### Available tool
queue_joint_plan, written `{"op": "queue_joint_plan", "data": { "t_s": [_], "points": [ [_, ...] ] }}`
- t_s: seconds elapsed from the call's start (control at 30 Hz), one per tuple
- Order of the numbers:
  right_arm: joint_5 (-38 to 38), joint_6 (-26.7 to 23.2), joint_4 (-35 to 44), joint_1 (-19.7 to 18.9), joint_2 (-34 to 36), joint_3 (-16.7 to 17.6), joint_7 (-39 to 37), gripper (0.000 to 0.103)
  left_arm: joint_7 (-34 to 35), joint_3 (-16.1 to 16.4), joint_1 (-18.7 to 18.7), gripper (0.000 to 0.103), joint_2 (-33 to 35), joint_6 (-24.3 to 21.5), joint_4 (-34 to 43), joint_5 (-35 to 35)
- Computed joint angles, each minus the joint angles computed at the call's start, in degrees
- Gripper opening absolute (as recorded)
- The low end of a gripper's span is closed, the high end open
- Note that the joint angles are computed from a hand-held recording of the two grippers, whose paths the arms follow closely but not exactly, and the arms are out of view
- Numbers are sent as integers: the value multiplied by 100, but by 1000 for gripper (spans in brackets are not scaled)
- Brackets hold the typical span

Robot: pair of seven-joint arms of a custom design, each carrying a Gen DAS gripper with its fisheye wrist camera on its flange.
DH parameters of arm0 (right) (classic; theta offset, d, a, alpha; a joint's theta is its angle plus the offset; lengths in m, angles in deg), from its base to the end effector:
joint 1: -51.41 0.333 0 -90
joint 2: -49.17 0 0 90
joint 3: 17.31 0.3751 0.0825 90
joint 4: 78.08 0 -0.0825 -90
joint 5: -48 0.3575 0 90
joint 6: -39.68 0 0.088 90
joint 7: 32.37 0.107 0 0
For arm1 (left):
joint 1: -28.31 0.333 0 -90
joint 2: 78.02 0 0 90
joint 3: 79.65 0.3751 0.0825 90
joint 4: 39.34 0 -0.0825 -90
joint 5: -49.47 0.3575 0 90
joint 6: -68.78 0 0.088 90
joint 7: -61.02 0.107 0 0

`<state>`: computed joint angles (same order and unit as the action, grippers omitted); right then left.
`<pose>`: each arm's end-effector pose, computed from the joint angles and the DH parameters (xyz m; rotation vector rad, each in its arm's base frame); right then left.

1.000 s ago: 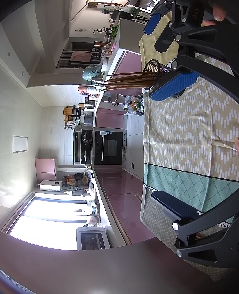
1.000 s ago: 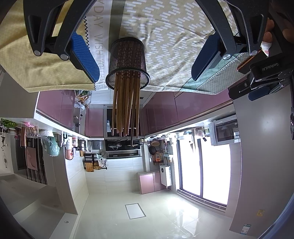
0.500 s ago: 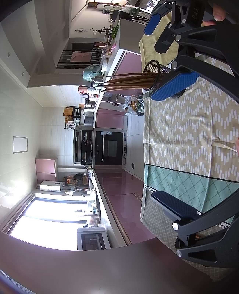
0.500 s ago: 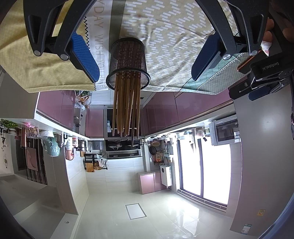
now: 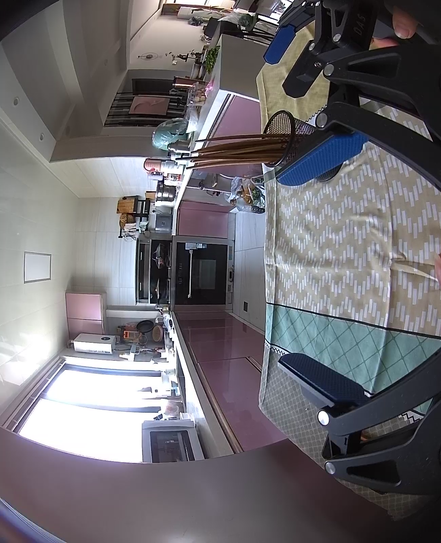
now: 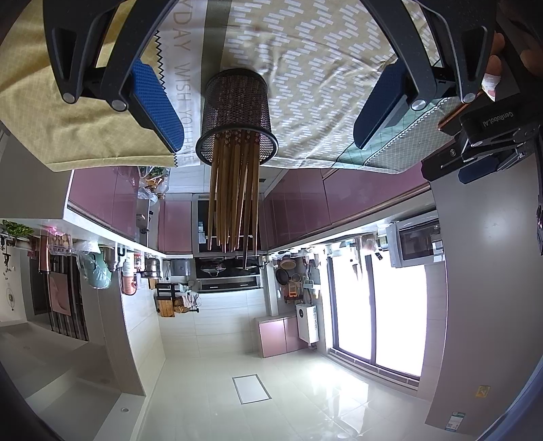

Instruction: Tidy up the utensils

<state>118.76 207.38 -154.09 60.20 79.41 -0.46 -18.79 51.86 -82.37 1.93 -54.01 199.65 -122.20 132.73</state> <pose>0.7229 0.2077 0.5828 -1.6618 0.9241 -0.5408 0.6473 -0.3250 0.5748 -1.6291 1.0691 -0.8185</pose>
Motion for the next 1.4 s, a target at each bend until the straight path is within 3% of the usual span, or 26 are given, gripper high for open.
{"op": "queue_joint_plan", "data": {
  "t_s": [1.4],
  "points": [
    [181,71,30,3,23,38,-137,97,140,40,-53,97,107,-43,129,-88]
  ]
}}
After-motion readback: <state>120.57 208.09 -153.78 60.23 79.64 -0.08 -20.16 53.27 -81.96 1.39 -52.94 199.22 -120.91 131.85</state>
